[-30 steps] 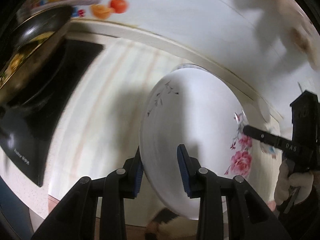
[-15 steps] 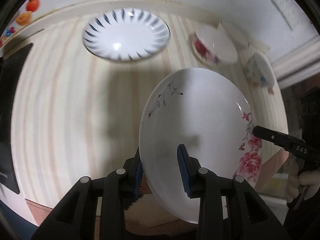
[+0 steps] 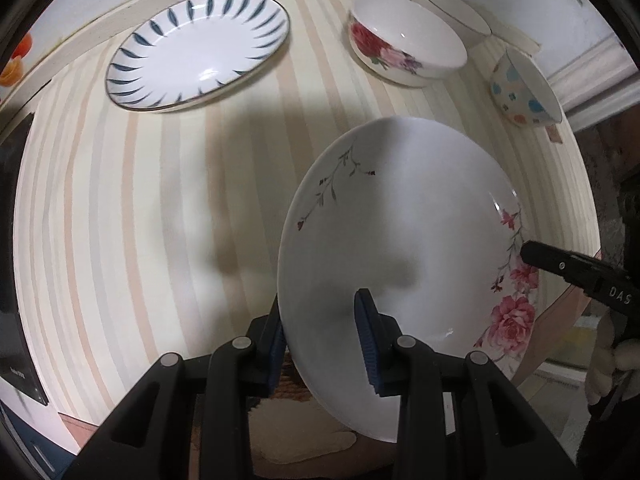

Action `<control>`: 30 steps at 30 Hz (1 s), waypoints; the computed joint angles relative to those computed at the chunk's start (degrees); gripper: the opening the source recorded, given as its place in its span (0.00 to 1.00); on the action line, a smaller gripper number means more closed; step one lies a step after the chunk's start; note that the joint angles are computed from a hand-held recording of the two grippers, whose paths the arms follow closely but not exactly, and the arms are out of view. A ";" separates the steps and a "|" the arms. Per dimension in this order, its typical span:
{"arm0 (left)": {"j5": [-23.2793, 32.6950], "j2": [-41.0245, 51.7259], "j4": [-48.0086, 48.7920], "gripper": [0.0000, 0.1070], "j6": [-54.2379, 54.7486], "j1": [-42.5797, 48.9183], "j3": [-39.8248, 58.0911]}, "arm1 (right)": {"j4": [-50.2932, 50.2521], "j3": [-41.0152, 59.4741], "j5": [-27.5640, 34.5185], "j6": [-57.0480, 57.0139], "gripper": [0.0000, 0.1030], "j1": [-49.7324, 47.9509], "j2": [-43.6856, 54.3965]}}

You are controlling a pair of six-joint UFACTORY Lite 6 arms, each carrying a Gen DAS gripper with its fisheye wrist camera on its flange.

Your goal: Organize plates and bowls

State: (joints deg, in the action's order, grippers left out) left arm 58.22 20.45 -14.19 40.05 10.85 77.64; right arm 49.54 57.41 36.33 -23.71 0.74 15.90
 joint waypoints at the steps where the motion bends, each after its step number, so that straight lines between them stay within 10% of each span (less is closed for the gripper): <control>1: -0.29 -0.09 0.29 0.28 -0.44 -0.63 -0.46 | -0.55 0.21 -0.05 0.59 0.16 0.00 0.09; 30: -6.07 -2.51 7.16 0.28 -11.27 -6.81 -7.70 | -25.74 8.39 1.55 28.32 0.17 5.65 0.45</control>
State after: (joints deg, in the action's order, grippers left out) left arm 52.14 17.94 -7.04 28.78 4.04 69.94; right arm 23.80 65.79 37.88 4.61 6.39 16.35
